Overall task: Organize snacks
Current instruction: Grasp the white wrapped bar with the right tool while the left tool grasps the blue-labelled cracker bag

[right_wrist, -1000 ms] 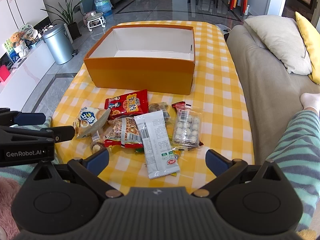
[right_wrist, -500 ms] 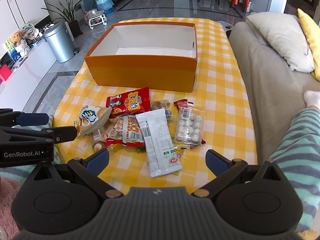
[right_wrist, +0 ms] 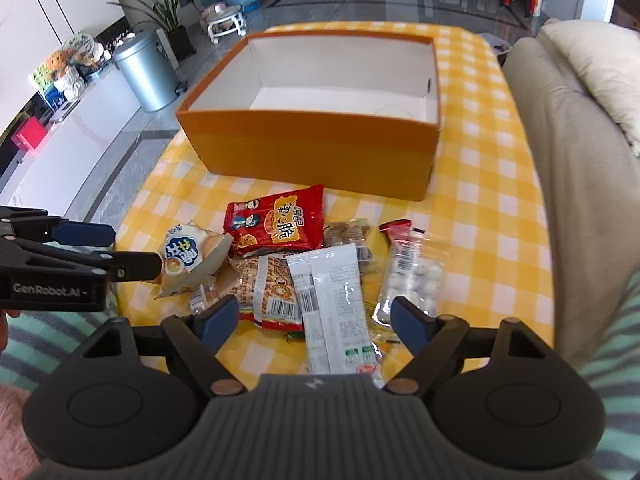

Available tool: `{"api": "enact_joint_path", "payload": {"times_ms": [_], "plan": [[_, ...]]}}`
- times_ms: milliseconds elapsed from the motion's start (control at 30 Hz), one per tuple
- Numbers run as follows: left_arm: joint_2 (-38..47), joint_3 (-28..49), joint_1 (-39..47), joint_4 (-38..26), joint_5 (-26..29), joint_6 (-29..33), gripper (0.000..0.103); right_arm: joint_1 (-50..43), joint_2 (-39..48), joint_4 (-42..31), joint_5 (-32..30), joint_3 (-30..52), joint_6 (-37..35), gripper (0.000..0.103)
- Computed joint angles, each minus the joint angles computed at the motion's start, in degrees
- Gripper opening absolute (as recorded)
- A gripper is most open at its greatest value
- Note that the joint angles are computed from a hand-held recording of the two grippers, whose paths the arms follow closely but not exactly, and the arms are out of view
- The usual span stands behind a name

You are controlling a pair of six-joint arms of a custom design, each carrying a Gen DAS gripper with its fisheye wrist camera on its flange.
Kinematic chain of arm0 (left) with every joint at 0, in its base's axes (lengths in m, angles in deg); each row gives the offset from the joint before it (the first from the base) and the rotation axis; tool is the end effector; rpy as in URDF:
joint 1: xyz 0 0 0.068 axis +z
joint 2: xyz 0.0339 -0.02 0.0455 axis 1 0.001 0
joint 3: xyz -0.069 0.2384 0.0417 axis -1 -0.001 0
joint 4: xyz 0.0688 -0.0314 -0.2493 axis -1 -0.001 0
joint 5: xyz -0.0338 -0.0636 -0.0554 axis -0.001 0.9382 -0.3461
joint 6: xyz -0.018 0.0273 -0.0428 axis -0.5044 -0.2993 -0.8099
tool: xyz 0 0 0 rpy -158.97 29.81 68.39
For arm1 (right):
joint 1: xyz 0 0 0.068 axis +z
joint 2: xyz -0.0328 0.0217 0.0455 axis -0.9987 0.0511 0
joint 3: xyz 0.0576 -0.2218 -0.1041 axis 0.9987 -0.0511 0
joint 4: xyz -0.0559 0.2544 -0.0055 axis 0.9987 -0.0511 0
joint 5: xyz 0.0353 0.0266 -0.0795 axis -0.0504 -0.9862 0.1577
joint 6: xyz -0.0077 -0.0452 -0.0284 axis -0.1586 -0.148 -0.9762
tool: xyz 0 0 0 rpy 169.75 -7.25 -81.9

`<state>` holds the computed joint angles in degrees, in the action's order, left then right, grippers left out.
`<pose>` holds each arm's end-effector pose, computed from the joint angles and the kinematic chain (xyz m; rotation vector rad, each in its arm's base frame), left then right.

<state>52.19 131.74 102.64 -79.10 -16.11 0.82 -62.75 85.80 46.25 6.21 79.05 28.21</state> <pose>0.1931 0.0346 0.2117 0.2964 2.7034 -0.1724 0.1858 0.0856 0.1944 -0.1809 2.6369 0.3077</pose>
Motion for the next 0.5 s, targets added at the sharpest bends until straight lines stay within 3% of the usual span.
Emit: {"api": "enact_joint_path", "payload": {"times_ms": [267,500], "plan": [[9.25,-1.37,-2.12,7.78,-4.8,-3.33,0.086,-2.62,13.51,10.49,-2.12,-0.34,-3.5,0.081],[14.92,-1.39,-2.38,12.39,-5.73,-4.19,0.088,-4.25,20.08,16.91,-4.21,-1.27,-5.17,0.08]]}}
